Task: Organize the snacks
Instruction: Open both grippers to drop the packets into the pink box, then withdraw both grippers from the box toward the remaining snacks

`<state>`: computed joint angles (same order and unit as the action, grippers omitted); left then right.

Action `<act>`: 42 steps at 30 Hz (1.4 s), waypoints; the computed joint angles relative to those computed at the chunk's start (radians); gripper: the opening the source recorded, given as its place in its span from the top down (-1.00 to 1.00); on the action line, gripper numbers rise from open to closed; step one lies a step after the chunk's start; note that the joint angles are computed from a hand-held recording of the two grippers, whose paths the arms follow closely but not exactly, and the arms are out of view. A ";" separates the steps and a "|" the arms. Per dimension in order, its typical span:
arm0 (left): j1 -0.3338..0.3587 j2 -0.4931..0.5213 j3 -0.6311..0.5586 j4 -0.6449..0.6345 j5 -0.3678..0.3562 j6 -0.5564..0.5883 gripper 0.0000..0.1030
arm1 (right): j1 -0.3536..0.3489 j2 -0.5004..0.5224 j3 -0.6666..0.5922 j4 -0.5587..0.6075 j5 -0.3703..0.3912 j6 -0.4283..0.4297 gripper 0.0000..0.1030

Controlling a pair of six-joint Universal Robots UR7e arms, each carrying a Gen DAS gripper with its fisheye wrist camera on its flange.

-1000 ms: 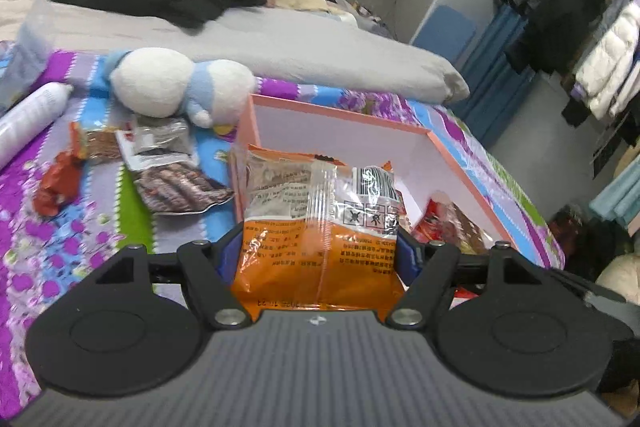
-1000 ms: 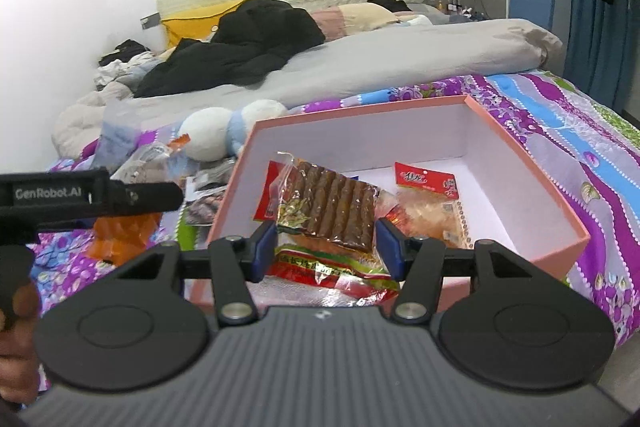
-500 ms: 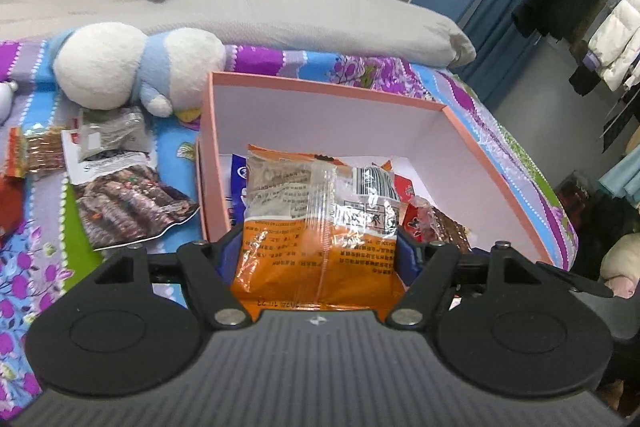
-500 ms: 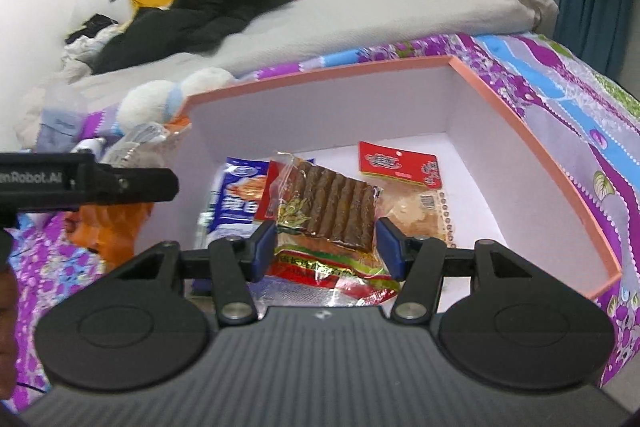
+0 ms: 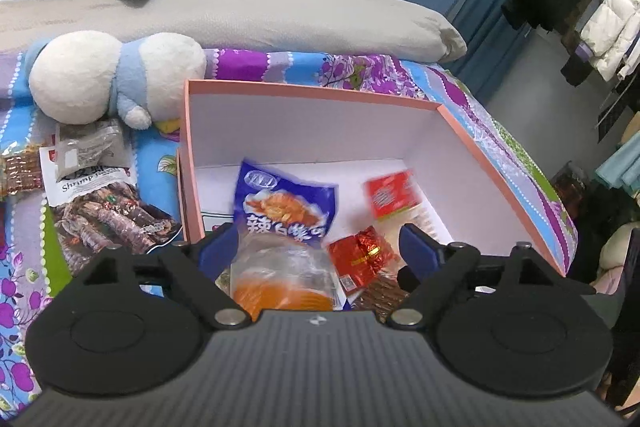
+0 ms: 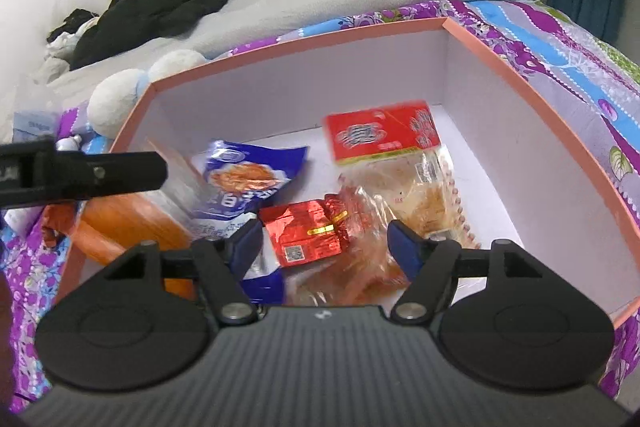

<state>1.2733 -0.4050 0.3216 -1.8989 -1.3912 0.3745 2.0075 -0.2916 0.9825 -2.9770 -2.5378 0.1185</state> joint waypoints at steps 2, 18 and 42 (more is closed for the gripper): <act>-0.002 -0.030 0.048 -0.029 -0.002 -0.001 -0.75 | 0.006 -0.002 0.006 -0.013 -0.003 -0.009 -0.39; -0.009 -0.366 0.547 -0.315 0.005 0.024 -0.75 | 0.091 -0.017 0.094 -0.169 -0.023 -0.046 -0.39; 0.049 -0.692 0.933 -0.568 0.048 0.154 -0.75 | 0.215 0.093 0.065 -0.259 -0.023 -0.026 -0.39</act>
<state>1.3218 -1.0965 1.2546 -2.4671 -1.3435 0.5285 2.2221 -0.1987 1.0475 -3.2362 -2.5612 0.0923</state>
